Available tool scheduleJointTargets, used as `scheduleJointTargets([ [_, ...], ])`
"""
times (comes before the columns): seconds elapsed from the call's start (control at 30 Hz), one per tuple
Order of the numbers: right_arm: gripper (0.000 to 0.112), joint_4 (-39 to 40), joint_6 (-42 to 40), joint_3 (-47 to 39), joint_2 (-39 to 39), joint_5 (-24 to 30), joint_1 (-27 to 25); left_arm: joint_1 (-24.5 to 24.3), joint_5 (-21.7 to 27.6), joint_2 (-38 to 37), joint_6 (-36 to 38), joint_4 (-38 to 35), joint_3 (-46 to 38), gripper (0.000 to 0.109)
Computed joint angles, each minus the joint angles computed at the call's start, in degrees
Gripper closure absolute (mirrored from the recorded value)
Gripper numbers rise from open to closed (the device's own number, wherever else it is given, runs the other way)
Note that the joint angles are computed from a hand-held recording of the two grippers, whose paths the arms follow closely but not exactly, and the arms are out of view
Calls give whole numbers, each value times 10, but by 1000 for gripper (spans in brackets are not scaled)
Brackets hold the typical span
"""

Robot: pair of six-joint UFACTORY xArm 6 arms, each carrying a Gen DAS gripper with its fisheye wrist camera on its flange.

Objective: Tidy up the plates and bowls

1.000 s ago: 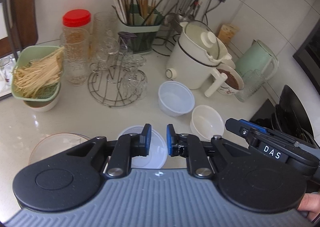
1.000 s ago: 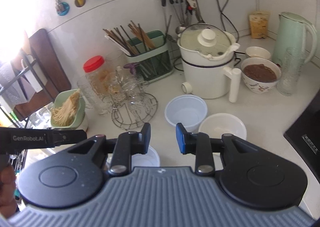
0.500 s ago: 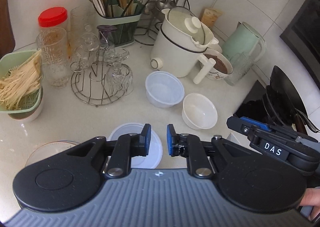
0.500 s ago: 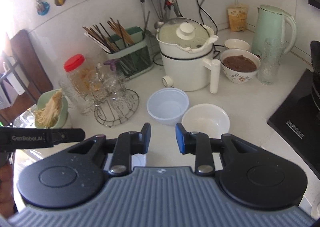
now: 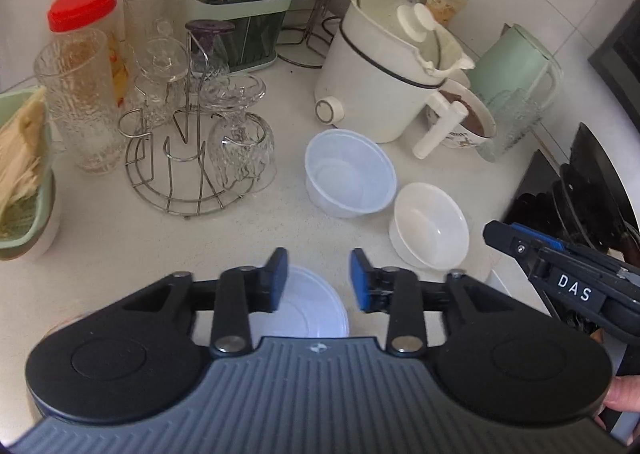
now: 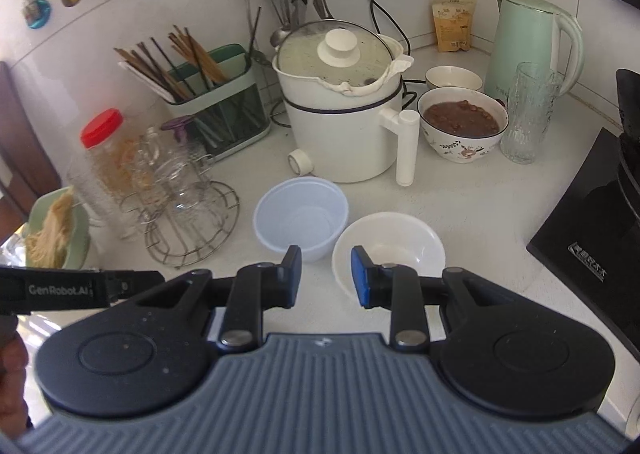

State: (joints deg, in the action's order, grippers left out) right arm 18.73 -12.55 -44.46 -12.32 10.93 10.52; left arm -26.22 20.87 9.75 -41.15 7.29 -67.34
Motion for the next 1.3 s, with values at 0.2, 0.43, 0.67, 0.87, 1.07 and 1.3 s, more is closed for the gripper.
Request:
scheduleJointTargets([
  [0.2,82,-13,-11,-62,76,-13,-15,17,19,65,15,-15,-72,62],
  [0.43,48,47,-81,-142,155,-8,-20,29,46,142,31,-32,-166,57],
  [0.67,49,95,-131,-231,237,43,-27,35,74,231,70,-81,-272,57],
  [0.87,66,93,-131,-317,316,87,-28,39,99,303,99,-116,-359,57],
  [1.07,84,53,-106,-376,374,120,-24,44,127,352,138,-161,-421,59],
  [1.3,92,-8,-72,-394,404,121,-20,49,150,374,152,-196,-443,84],
])
